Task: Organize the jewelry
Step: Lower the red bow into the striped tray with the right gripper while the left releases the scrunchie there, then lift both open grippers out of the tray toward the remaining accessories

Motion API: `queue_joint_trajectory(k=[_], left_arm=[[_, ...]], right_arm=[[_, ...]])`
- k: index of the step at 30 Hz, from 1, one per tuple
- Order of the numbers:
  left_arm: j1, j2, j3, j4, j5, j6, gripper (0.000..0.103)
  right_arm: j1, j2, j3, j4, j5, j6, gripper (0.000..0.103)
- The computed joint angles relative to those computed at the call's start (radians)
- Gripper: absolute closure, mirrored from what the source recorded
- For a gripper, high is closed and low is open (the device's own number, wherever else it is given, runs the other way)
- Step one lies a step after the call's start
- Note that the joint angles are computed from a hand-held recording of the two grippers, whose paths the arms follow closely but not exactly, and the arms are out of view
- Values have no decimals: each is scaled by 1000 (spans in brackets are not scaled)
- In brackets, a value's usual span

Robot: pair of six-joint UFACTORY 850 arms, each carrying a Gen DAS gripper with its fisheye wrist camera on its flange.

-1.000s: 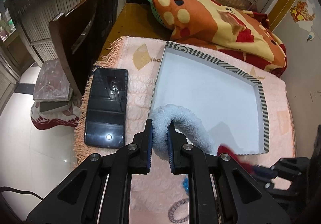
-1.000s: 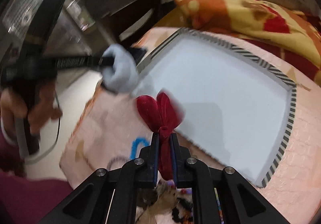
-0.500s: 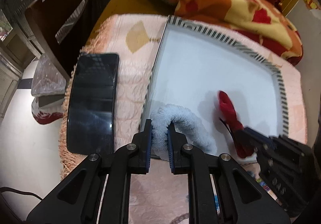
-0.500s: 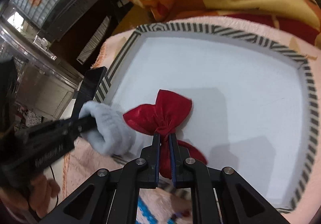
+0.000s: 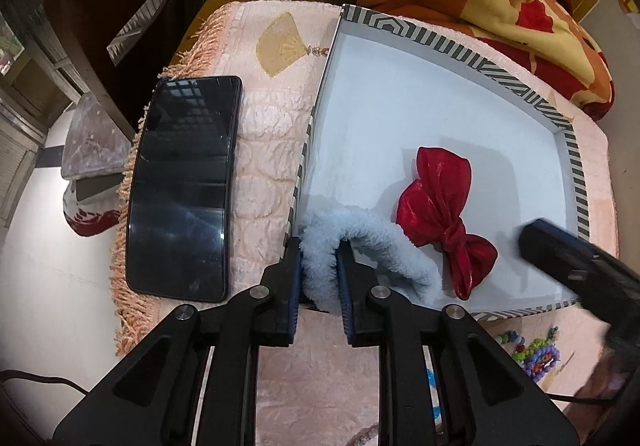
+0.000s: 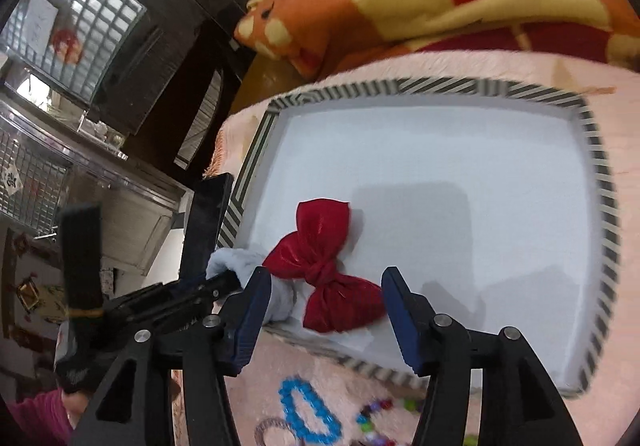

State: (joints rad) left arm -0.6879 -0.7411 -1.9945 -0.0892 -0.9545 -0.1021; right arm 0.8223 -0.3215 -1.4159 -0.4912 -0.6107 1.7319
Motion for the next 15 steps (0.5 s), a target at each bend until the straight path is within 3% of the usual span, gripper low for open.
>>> queue_joint_trajectory(k=[3,8,15], left_arm=[[-2,15,18,-18,3,15,76],[-6,76,79,-33,55,11,52],[-22,212,222,40,179,-39,48]], right_arm=[[36,20,5,-32,-65,25,48],[102,40,7,-96,-197,96,33],[178,71,32,-123,-347,197,29]])
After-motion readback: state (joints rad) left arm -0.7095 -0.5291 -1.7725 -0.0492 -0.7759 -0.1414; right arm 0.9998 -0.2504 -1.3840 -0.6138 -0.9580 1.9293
